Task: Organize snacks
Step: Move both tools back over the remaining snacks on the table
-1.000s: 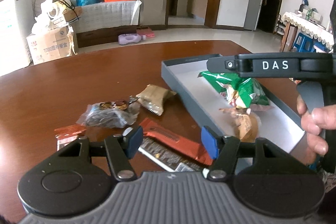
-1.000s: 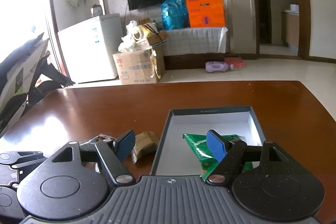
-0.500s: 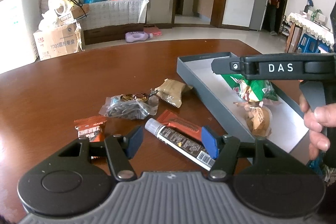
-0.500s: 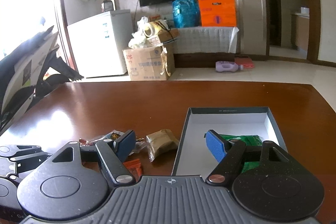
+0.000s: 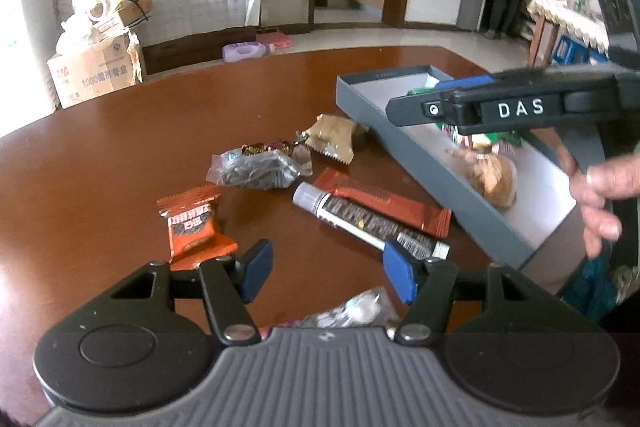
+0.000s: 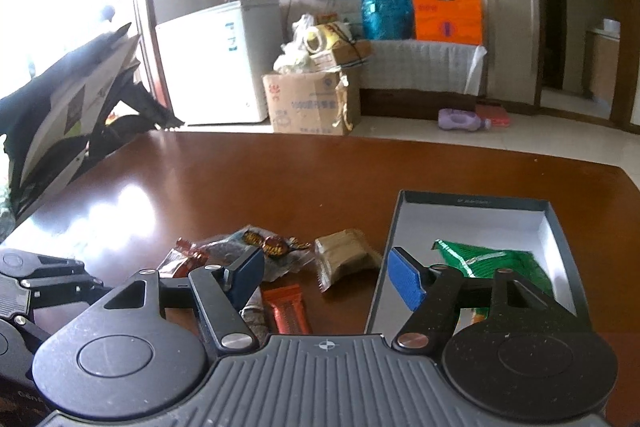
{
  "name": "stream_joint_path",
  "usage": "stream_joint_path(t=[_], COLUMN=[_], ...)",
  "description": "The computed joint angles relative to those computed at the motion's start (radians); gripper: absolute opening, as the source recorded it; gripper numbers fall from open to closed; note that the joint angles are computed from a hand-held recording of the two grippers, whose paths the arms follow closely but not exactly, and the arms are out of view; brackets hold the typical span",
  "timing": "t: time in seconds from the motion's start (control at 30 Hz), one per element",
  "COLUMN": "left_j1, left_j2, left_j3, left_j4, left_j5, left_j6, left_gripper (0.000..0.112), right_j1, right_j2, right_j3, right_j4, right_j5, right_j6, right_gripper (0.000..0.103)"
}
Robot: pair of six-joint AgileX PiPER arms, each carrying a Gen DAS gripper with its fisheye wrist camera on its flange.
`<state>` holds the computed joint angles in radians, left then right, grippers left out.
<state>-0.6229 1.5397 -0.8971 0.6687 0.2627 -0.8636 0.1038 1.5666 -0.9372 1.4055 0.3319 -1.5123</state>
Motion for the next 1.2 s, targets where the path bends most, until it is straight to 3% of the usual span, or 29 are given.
stream_joint_path(t=[0.27,0.53,0.67,0.93,1.2], left_j1=[0.023,0.032,0.028,0.036,0.04], left_j2=[-0.025,-0.02,-0.009,0.013,0.058], left_j3=[0.034,0.038,0.031,0.022,0.003], left_j4=[-0.114,-0.34,-0.39,-0.39,-0.291], left_j5=[0.031,0.016,0.021,0.041,0.038], left_j6=[0.145,0.421,0.486,0.483,0.363], left_gripper=[0.061,0.061,0.061,0.061,0.061], right_j1=[0.028,0.053,0.06,0.079,0.094], right_j2=[0.008,0.027,0.034,0.045,0.055], right_j3=[-0.001,-0.017,-0.023,-0.033,-0.042], right_j4=[-0.081,-0.182,-0.215,-0.265,-0.29], right_j5=[0.004,0.024,0.036,0.039,0.042], right_j6=[0.043,0.103,0.122,0.163,0.184], right_gripper=[0.069,0.069,0.069,0.069,0.069])
